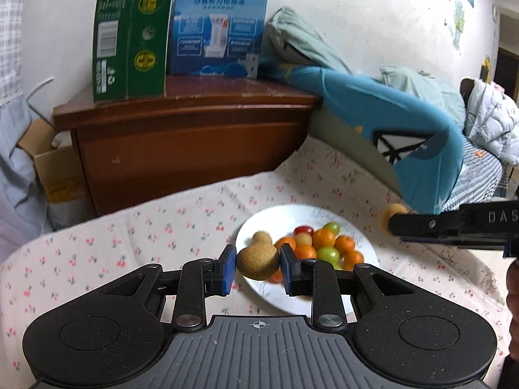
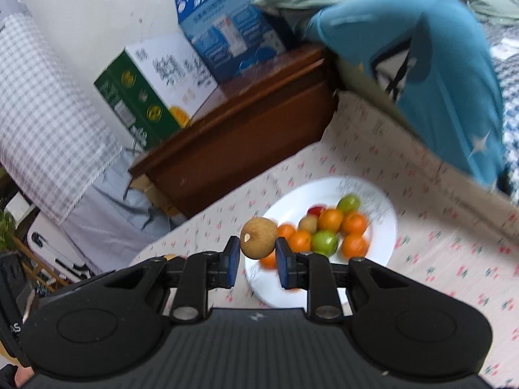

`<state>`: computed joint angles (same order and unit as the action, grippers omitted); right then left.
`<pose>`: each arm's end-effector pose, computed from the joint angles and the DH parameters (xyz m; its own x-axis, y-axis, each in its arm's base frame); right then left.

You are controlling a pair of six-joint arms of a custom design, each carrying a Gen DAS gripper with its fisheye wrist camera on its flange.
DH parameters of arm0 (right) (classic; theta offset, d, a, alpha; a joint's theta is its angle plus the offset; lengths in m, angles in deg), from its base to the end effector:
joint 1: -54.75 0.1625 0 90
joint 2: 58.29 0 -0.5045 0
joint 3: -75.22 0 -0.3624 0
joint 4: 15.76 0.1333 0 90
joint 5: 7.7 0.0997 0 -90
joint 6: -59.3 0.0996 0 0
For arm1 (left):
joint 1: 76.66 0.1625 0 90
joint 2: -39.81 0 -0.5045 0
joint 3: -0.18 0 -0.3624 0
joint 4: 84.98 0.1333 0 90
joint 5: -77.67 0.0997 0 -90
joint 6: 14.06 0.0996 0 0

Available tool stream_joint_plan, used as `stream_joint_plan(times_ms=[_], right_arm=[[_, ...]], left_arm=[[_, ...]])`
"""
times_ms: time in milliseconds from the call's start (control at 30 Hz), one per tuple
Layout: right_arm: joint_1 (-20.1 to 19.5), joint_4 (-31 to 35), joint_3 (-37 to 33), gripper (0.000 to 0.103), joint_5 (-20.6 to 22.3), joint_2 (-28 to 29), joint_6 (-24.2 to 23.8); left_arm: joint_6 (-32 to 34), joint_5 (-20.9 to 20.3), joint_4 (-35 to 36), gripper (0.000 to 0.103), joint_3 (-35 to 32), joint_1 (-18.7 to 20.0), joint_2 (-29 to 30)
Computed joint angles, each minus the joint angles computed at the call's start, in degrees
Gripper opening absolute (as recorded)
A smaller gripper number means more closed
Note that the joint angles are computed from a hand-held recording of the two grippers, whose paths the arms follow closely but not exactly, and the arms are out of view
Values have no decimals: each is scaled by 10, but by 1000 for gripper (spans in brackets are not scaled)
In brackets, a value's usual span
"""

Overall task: Organize fruits
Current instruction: 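Carry both kiwis over the plate and open both tools to drop them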

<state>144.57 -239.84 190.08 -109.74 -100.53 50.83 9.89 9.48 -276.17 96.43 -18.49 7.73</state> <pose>0.1106 -0.6153 0.1968 -0.9670 0.1139 0.2280 -0.1425 0.5000 -0.8542 -0.2354 -0.7021 0.0904 -0.6578 0.5492 -0.5155 0.7529 0.4983 -0.4298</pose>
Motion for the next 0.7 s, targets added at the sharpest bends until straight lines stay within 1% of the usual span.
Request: stream_joint_plan(times_ms=[100, 233, 433, 533, 600, 700], right_arm=[[-4, -3, 1, 24, 0, -13, 2], [-8, 13, -9, 24, -10, -18, 0], [-12, 55, -40, 24, -6, -13, -17], [-14, 79, -63, 24, -7, -6, -28], [-17, 91, -77, 24, -7, -1, -24], [-22, 114, -100, 24, -10, 7, -22]], left_arm=[[-5, -16, 16, 26, -14, 2, -1], [2, -14, 33, 26, -39, 5, 10], [-10, -25, 79, 26, -79, 15, 30], [-4, -27, 91, 26, -98, 18, 42], [-4, -25, 96, 26, -112, 20, 51], [-1, -34, 112, 26, -136, 22, 64]])
